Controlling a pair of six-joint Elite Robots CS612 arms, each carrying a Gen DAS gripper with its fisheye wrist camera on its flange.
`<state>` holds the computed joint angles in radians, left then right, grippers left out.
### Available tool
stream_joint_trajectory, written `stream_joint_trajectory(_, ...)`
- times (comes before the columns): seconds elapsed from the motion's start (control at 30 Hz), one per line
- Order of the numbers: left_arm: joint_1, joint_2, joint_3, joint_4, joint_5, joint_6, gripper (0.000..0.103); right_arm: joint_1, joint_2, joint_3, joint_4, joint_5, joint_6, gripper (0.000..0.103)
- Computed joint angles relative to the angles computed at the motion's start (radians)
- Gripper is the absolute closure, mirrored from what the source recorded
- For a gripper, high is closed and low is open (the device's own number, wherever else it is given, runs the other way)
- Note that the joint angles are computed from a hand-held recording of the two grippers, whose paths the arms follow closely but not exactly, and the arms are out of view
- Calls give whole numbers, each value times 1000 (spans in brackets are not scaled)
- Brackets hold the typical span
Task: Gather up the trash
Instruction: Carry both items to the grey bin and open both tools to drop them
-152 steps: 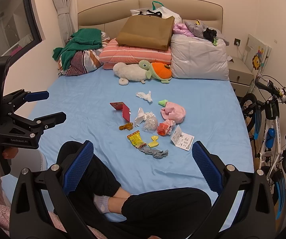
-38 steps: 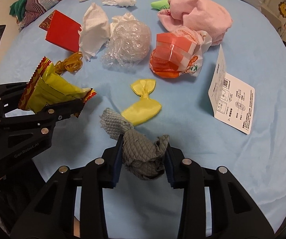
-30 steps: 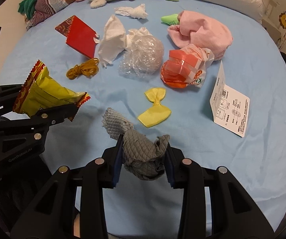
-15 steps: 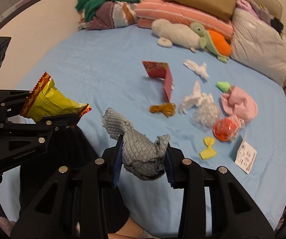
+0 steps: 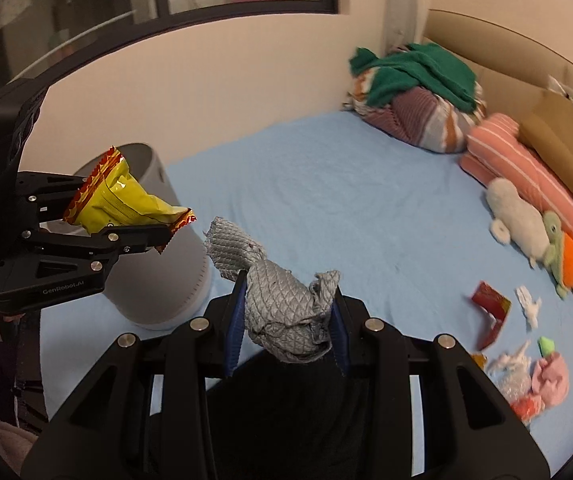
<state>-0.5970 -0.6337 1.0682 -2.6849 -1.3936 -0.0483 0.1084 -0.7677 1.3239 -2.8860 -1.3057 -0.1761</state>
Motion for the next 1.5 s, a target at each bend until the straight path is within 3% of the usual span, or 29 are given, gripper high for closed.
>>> stream_joint_trajectory(0.2, 35, -92, 124, -41, 143, -103, 77, 64, 33, -138, 95, 93, -100, 69)
stream_joint_trajectory(0.47, 73, -156, 196, -34, 258, -190, 77, 121, 121, -361, 256, 173, -159, 69)
stream_joint_trajectory(0.6, 92, -160, 201, -27, 263, -206, 76, 140, 166, -465, 342, 173, -178, 68)
stream_joint_trajectory(0.67, 101, -159, 199, -20, 242, -210, 74, 140, 214, -553, 411, 179, -192, 66)
stream_joint_trajectory(0.7, 106, -158, 200, -18, 224, -216, 73, 143, 225, -573, 433, 183, -193, 63)
stream_joint_trajectory(0.73, 112, -154, 195, -12, 198, -224, 71, 144, 238, -598, 455, 185, -191, 53)
stream_joint_trajectory(0.77, 118, -146, 186, -3, 179, -234, 63, 145, 250, -620, 469, 182, -187, 44)
stream_joint_trajectory(0.83, 121, -136, 180, 0, 175, -244, 47, 144, 268, -646, 479, 182, -170, 41)
stream_joint_trajectory(0.93, 125, -126, 179, 3, 171, -247, 42, 141, 289, -684, 516, 187, -159, 41)
stream_joint_trajectory(1.23, 123, -114, 168, 4, 165, -229, 35, 121, 263, -612, 475, 161, -138, 41)
stream_joint_trajectory(1.5, 97, -87, 120, -15, 146, -137, 34, 68, 187, -425, 305, 109, -52, 41)
